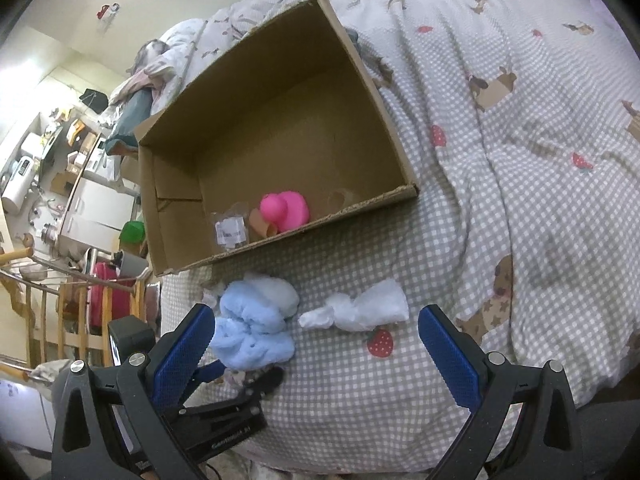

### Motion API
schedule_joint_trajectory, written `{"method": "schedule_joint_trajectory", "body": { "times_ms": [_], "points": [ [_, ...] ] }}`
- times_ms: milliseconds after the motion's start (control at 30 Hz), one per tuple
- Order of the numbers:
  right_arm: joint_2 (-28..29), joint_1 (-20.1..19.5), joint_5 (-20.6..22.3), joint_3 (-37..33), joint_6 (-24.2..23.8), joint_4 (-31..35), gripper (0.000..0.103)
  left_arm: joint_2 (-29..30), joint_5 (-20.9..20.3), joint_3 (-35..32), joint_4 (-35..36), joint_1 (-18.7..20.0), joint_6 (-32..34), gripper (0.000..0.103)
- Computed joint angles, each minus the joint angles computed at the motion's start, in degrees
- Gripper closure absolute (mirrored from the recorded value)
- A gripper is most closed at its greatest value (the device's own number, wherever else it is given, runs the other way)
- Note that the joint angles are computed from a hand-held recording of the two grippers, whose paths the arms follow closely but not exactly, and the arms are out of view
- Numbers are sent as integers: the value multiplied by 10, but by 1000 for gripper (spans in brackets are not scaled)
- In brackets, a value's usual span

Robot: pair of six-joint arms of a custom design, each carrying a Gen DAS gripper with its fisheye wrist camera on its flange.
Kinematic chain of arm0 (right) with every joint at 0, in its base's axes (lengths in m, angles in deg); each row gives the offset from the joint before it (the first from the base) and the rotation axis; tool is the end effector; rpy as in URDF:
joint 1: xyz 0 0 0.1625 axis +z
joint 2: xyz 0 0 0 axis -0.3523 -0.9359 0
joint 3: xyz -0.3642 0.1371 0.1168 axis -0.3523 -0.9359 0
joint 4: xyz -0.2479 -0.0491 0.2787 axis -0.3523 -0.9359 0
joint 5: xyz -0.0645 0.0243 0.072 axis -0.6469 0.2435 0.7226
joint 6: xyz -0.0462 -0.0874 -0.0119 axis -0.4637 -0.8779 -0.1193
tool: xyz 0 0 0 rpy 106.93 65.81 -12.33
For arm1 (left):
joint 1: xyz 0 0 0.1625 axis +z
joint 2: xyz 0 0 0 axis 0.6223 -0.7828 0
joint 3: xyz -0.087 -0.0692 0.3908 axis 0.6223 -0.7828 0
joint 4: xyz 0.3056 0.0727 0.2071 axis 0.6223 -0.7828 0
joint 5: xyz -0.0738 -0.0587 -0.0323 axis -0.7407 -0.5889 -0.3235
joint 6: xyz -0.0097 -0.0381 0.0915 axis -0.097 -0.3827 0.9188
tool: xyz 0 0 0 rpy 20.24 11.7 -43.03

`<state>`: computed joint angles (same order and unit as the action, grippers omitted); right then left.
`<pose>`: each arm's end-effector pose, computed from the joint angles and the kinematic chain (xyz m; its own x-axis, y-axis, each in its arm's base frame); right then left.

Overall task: Organize soft objects
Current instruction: 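Grasp the lace scrunchie with the left gripper, then grasp the light blue fluffy sock bundle with the right gripper while the left gripper holds the scrunchie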

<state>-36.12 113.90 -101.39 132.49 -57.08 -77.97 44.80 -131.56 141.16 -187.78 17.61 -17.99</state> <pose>0.1328 -0.6236 0.2065 -0.9273 0.3104 0.2092 0.1602 0.8343 -0.5275 -0.2256 -0.6760 0.0183 -0.7012 0.3890 -0.5975 0.3757 0.9138 0.1541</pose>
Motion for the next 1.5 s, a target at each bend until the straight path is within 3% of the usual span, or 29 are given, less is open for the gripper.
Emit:
{"method": "schedule_joint_trajectory", "body": {
  "times_ms": [33,133,333,500,600,733,867,967,1067,1233,1333,1400,1433,1500],
  "points": [
    [0,-1,0,0,1,2,0,0,0,0,0,0,0,80],
    [2,-1,1,-2,3,4,0,-10,-10,0,8,3,-8,92],
    [2,-4,16,0,3,9,0,-66,-36,26,14,-1,-20,93],
    [6,-8,68,-6,-1,20,0,-109,-20,46,-19,-10,-10,93],
    [22,-2,76,-26,-14,32,0,-118,19,40,-42,-16,0,93],
    [67,19,14,-82,-53,89,0,-121,34,28,-47,-8,-6,93],
    [112,35,-22,-139,-113,158,0,-116,32,17,-58,2,-14,93],
    [142,49,-68,-166,-143,168,0,-118,39,33,-88,2,-30,93],
    [157,46,-39,-180,-167,176,0,-116,46,36,-95,2,-36,93],
    [193,54,-49,-217,-191,205,0,-112,45,27,-77,8,-49,93],
    [209,59,-84,-224,-197,182,0,-107,50,25,-73,9,-50,93],
    [207,51,-67,-221,-182,173,0,-104,55,24,-74,7,-48,93],
    [207,48,-59,-224,-175,183,3,-102,56,23,-75,8,-47,93],
    [209,45,-71,-226,-167,191,26,-100,60,23,-76,7,-44,93]
  ]
}}
